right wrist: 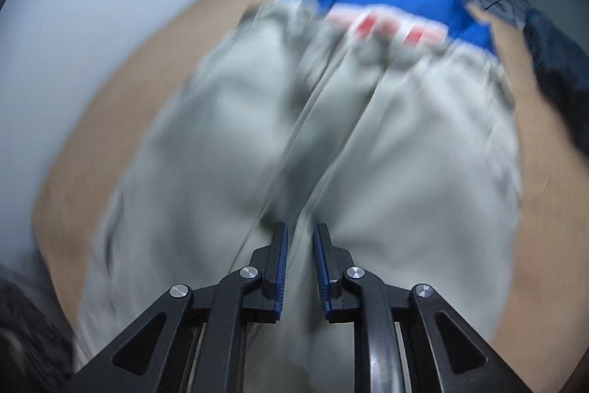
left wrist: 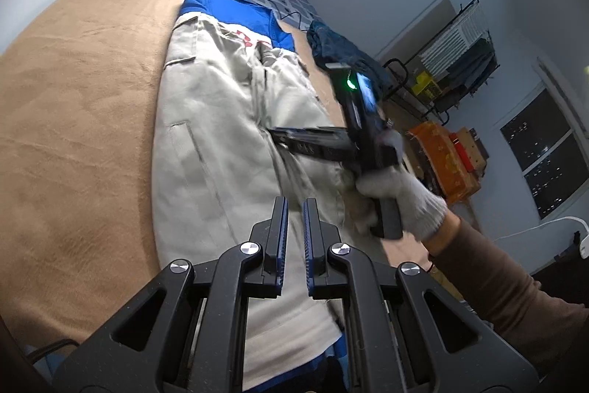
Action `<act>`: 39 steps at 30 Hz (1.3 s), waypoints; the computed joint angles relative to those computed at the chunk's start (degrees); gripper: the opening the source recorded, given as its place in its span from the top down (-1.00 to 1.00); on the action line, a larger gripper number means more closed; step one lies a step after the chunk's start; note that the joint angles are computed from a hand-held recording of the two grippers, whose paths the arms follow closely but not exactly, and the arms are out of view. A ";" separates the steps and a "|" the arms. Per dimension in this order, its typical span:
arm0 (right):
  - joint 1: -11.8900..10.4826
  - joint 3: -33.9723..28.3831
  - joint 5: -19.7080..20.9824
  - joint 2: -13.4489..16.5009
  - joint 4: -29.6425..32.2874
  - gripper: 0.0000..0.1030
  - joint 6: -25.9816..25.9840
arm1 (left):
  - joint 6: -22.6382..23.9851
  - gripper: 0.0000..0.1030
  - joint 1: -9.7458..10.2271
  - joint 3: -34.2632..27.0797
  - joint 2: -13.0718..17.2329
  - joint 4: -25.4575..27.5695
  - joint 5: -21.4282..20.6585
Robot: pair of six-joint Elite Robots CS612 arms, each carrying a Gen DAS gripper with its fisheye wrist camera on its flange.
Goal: Fold large clothes
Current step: 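Grasp the jacket hem with both tools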
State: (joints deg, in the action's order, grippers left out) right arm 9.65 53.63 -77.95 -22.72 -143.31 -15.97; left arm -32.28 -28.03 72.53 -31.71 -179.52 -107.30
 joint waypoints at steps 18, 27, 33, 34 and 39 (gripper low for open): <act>-9.12 39.12 18.00 -18.07 -21.28 -0.31 15.63 | -12.61 -0.07 2.41 7.50 0.62 1.31 -8.54; -11.48 41.59 30.83 -15.97 -21.87 -0.29 16.88 | -16.03 -0.07 2.52 6.54 2.48 -0.35 -12.70; -10.40 41.08 28.86 -16.17 -17.97 0.41 12.31 | -10.55 0.60 1.34 6.59 1.49 3.19 -8.21; -10.09 41.28 27.58 -16.51 -18.02 0.49 11.81 | -10.13 0.63 1.30 6.94 1.16 2.53 -7.88; -9.32 42.79 22.33 -18.71 -20.32 0.70 9.94 | -7.88 0.65 0.66 8.65 -0.02 0.71 -4.74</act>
State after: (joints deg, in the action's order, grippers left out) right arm 0.33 96.43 -55.62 -41.43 -163.63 -6.03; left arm -40.16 -27.37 81.18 -31.73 -178.81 -112.03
